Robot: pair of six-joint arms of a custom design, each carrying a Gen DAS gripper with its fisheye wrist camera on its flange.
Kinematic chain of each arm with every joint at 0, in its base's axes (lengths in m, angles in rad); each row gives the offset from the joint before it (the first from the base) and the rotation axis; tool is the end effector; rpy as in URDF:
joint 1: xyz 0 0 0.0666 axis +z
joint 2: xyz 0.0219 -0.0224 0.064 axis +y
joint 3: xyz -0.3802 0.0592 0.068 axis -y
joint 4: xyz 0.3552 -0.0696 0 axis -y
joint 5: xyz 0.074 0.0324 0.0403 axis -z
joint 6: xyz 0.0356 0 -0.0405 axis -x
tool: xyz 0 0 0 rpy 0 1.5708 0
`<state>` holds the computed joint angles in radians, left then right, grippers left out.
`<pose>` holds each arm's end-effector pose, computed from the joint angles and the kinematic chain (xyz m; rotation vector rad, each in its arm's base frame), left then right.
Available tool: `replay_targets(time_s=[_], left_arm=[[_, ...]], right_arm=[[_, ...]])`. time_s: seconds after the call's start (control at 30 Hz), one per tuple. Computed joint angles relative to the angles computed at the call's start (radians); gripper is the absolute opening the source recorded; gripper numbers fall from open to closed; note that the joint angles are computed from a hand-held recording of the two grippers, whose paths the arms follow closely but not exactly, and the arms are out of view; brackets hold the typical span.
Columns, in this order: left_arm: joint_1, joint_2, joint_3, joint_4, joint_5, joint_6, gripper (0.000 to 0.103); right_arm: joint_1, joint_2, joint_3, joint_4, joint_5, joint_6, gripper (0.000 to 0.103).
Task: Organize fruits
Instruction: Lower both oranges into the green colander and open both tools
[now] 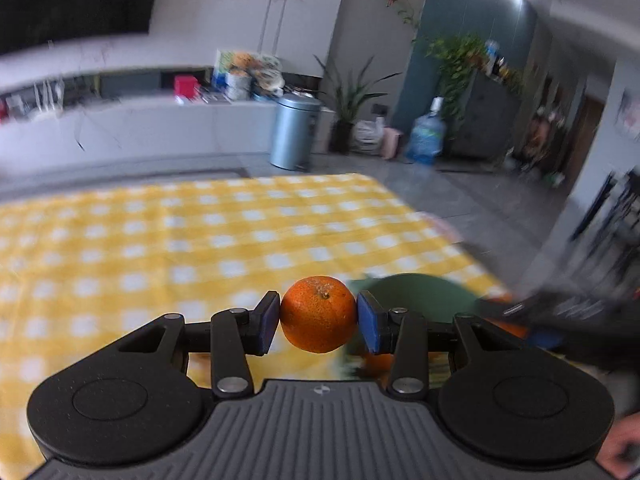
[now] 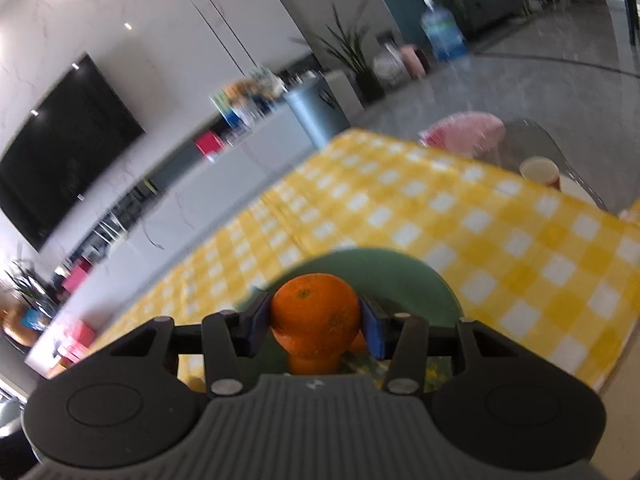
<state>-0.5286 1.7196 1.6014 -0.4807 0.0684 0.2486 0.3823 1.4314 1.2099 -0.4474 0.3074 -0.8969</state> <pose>0.5068 -0.2993 0.3927 0.3486 2.1873 -0.5133 0.4379 0.1640 0.3714 0.7264 2.1059 0.3659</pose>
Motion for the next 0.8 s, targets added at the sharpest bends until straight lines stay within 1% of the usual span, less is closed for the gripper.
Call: replay_targets(time_s=[0.07, 0.13, 0.27, 0.33, 0.37, 0.43, 0.5, 0.63, 0.8], left_arm=[[-0.006, 0.01, 0.014, -0.015, 0.058, 0.028, 0.048], [-0.015, 0.02, 0.024, -0.023, 0.099, 0.03, 0.048], [-0.041, 0.035, 0.032, -0.032, 0.096, 0.01, 0.048], [-0.047, 0.043, 0.038, -0.039, 0.096, 0.003, 0.048], [-0.049, 0.043, 0.036, -0.04, 0.097, 0.002, 0.048], [-0.053, 0.047, 0.039, -0.046, 0.093, -0.002, 0.047], [-0.057, 0.049, 0.04, -0.052, 0.088, -0.001, 0.048], [-0.064, 0.061, 0.055, -0.074, 0.082, -0.004, 0.048], [-0.078, 0.107, 0.112, -0.115, 0.117, -0.011, 0.048]], right_arm=[[-0.006, 0.013, 0.014, -0.046, -0.004, -0.014, 0.045], [-0.01, 0.02, 0.021, -0.072, -0.009, -0.023, 0.046], [-0.016, 0.039, 0.039, -0.117, -0.032, -0.027, 0.047], [-0.014, 0.045, 0.047, -0.127, -0.023, -0.029, 0.047], [-0.013, 0.045, 0.05, -0.134, -0.018, -0.029, 0.049], [-0.01, 0.039, 0.045, -0.124, 0.004, -0.028, 0.073], [-0.006, 0.025, 0.034, -0.104, 0.032, -0.023, 0.079], [-0.009, -0.007, 0.002, -0.057, 0.061, -0.064, 0.079], [-0.013, -0.042, -0.035, -0.017, 0.11, -0.12, 0.08]])
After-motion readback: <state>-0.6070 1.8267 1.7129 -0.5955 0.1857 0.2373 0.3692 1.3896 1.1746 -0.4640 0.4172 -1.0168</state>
